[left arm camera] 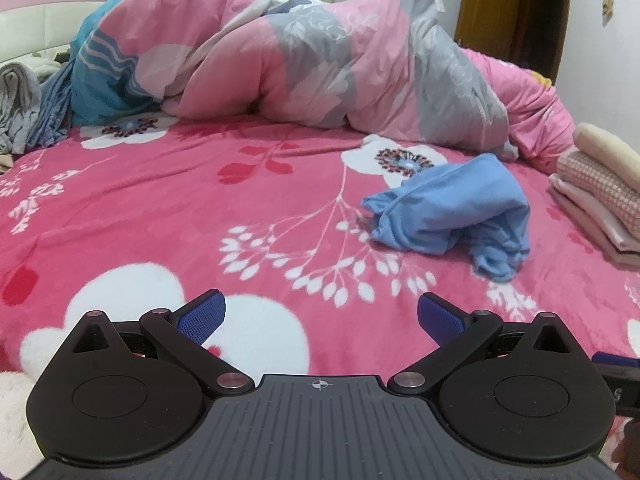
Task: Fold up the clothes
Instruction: 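Grasp the blue T-shirt with the left gripper while the right gripper grasps it too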
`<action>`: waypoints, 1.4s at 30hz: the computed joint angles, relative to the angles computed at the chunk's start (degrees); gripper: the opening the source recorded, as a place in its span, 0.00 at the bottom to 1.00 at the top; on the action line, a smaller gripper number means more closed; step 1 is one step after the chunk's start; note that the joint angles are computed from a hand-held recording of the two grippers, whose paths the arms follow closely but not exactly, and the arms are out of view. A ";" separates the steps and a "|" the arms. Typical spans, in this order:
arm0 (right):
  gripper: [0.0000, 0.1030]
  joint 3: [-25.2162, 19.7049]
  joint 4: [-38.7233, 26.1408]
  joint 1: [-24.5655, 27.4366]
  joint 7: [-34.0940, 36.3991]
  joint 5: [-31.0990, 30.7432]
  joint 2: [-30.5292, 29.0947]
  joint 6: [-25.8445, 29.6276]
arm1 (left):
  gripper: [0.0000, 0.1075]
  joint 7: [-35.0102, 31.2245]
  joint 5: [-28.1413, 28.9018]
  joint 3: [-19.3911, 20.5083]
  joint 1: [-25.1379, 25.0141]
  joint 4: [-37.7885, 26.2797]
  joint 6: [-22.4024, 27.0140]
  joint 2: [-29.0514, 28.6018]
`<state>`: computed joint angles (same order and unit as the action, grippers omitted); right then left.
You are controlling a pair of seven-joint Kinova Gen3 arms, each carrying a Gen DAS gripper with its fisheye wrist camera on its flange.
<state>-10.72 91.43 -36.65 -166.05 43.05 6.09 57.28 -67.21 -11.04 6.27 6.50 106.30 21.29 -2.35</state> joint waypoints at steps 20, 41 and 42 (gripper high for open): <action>0.93 1.76 -6.22 20.56 16.10 -1.92 7.86 -32.48 | 0.90 -33.05 13.60 15.82 -11.95 -15.44 -8.32 20.53; 0.20 3.76 13.31 21.76 49.76 -40.16 -5.21 -44.02 | 0.11 -73.99 49.83 30.54 -33.33 -10.60 11.64 15.44; 0.19 3.77 14.45 21.50 50.22 -40.99 -5.96 -43.16 | 0.11 -75.24 51.82 29.32 -33.57 -10.24 13.50 14.84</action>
